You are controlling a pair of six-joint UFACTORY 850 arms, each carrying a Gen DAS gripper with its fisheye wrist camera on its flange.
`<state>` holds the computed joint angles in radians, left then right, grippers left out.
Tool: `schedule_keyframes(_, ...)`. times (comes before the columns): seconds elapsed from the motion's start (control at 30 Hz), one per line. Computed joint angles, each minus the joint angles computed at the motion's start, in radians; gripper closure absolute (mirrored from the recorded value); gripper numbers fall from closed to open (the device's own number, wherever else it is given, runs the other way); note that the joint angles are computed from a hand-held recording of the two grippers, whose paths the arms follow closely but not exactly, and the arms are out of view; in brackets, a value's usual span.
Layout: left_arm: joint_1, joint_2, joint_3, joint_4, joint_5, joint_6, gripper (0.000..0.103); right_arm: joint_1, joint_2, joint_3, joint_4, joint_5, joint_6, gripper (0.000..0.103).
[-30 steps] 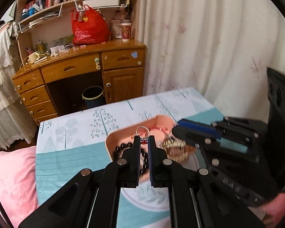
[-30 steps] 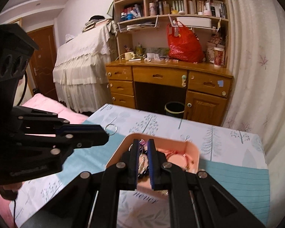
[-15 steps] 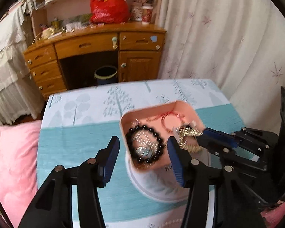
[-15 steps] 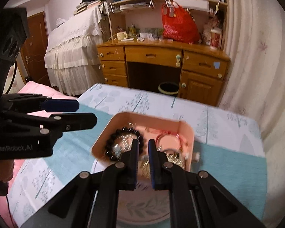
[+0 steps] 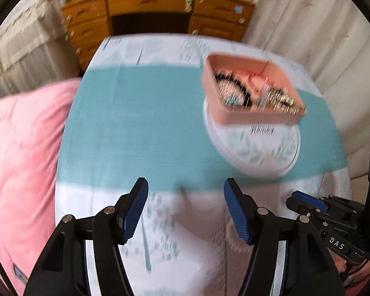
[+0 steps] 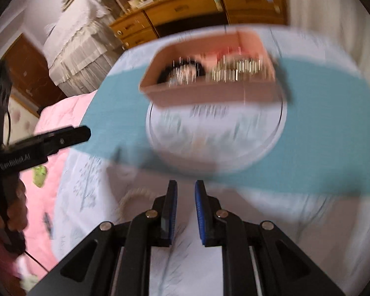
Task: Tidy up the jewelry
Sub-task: 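Move the right tool to the pearl bracelet and close on it, then carry the pearl bracelet into the pink box and open the right tool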
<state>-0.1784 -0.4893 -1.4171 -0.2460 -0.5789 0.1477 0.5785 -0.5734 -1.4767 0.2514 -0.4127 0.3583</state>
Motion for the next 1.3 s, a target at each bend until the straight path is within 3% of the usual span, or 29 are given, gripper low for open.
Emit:
schedule_keyframes(0.17,0.018,0.049,0.09,-0.053,-0.04,-0.007,0.034,0.044,0.001,0.013,-0.059,-0.032,0.087,0.089)
schedule_keyframes(0.27,0.016,0.077,0.137,-0.039,-0.037,-0.03,0.033,0.071,-0.016,-0.012,-0.193,-0.059,0.2,0.089)
schedule_keyframes(0.37,0.015,0.1,0.177,-0.036,-0.029,-0.039,0.026,0.088,-0.039,-0.047,-0.29,-0.099,0.293,0.089)
schedule_keyframes(0.57,0.013,0.127,0.221,-0.013,-0.02,-0.056,0.026,0.094,-0.075,-0.095,-0.315,-0.147,0.332,0.089)
schedule_keyframes(0.63,0.015,0.141,0.237,-0.012,0.003,-0.05,0.026,0.091,-0.081,-0.102,-0.297,-0.144,0.331,0.094)
schedule_keyframes(0.97,0.045,0.172,0.211,0.061,0.006,-0.044,0.025,0.096,-0.092,-0.178,-0.328,-0.209,0.32,0.097)
schedule_keyframes(1.3,0.078,0.188,0.151,-0.03,-0.029,0.059,0.025,0.1,-0.108,-0.35,-0.498,-0.289,0.329,0.097)
